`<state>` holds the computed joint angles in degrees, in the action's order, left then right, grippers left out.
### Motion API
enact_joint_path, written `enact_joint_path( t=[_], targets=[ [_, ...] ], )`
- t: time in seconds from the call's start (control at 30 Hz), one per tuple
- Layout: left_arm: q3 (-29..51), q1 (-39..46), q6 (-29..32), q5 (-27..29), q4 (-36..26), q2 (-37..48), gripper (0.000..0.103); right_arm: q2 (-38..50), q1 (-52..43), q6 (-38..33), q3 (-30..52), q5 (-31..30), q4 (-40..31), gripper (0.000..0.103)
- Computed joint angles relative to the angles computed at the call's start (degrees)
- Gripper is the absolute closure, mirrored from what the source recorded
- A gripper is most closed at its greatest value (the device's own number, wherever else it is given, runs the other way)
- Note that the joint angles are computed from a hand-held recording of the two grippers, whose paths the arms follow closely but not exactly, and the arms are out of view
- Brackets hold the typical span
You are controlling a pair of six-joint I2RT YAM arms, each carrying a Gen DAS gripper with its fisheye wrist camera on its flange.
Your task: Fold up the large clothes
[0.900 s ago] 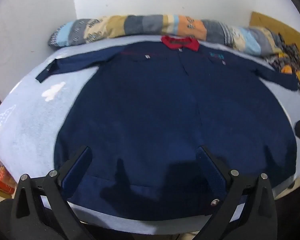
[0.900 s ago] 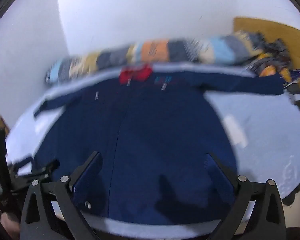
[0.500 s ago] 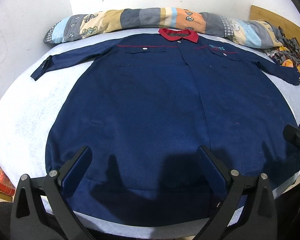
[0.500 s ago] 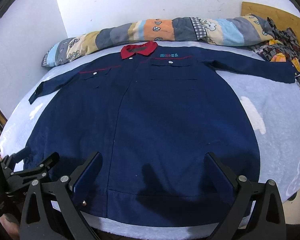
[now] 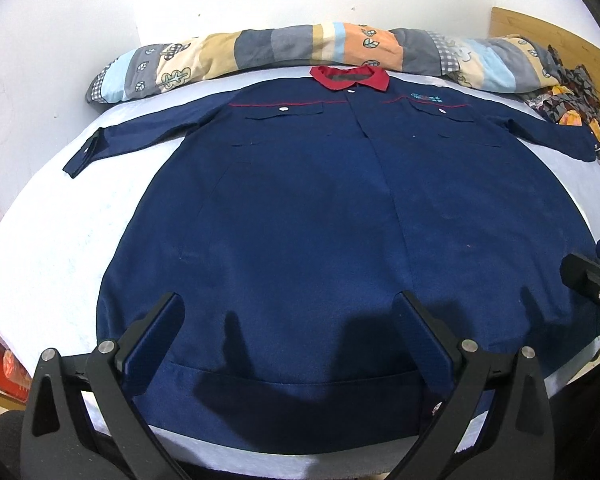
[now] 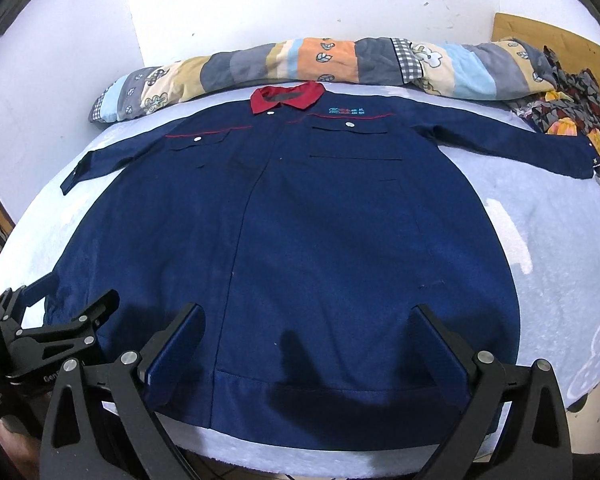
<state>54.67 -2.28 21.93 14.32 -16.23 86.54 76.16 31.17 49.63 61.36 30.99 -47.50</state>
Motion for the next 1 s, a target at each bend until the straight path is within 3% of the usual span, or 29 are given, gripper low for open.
enact_joint_path(
  t=[0.37, 1.0],
  targets=[
    [-0.3, 0.1, -1.4, 1.9, 1.7, -0.1, 0.0, 0.0, 0.0, 0.2, -0.2, 0.0, -0.2, 0.001],
    [0.9, 0.7, -0.6, 1.6, -1.0, -0.5, 0.0, 0.5, 0.0, 0.3, 0.0, 0.6, -0.7, 0.001]
  ],
)
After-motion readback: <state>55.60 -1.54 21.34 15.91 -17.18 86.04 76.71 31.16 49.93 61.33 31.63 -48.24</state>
